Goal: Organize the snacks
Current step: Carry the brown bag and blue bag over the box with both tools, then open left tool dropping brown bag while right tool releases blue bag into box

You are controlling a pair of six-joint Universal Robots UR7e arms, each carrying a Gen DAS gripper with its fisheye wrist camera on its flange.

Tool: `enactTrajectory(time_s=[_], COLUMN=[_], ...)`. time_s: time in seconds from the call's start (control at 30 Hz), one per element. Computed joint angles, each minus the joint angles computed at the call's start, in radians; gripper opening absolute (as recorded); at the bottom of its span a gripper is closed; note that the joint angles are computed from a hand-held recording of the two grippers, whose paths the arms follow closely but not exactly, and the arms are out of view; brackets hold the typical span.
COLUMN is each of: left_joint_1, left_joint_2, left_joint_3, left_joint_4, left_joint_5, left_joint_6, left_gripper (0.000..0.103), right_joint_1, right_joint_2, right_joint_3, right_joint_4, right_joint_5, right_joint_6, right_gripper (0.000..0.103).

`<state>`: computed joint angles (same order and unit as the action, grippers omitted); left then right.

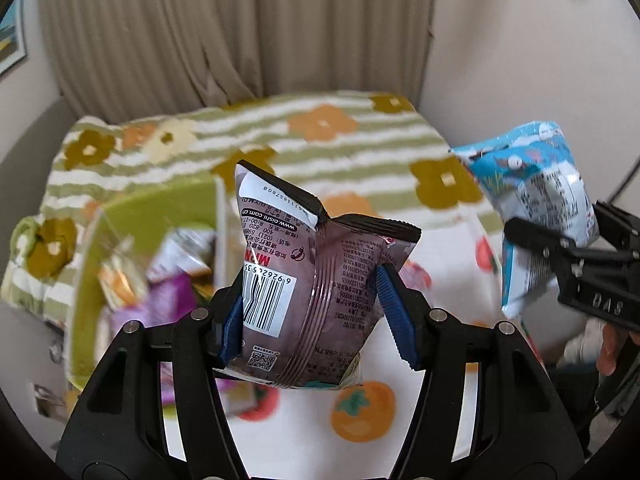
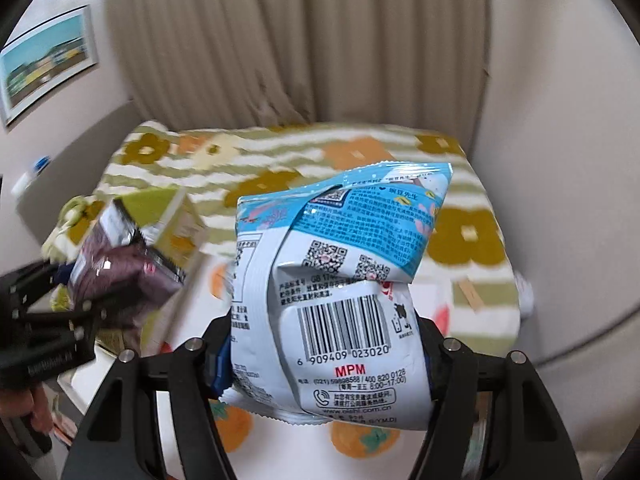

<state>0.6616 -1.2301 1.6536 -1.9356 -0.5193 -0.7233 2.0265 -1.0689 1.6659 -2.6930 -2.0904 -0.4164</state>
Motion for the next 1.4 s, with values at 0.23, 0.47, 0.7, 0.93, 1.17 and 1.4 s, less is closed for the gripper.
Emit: enactTrajectory(time_s=[0.23, 0.47, 0.7, 0.93, 1.17, 1.4], left_joint_1=[0.043, 0.132, 0.281, 0.410, 0.456, 0.452], left_joint_2=[-0.081, -0.149, -0.133, -0.072, -0.053, -0.111], left_joint_3=[-0.097, -0.150, -0.214, -0.319, -0.354, -0.305], left_joint_4=[0.141, 0.206, 0.144, 0.077, 0.079, 0.048], left_joint_5=[0.079, 0.081, 0.019, -0.086, -0.187, -0.195], left_joint_6=[-0.022, -0.006, 0.114, 0.248, 0.314, 0.335], left_gripper=[0.057, 0.057, 0.057, 0.057, 0.100, 0.101], right_joint_1=[0.062, 0.118, 0.141, 0.143, 0.136, 0.125], right_joint_2=[0.159, 0.339, 0.514, 0.643, 0.697, 0.721], right_joint_3=[-0.216, -0.404, -0.603, -0.750, -0.815, -0.844], right_joint_4=[0.139, 0.236, 0.378, 0.492, 0.545, 0.564], right_joint_5=[0.103, 0.139, 0.177, 0.173, 0.145, 0.138], right_joint_6=[-0.012, -0.004, 0.038, 0.093, 0.170, 0.221], right_gripper=[0.063, 0.064, 0.064, 0.064, 0.064, 0.064])
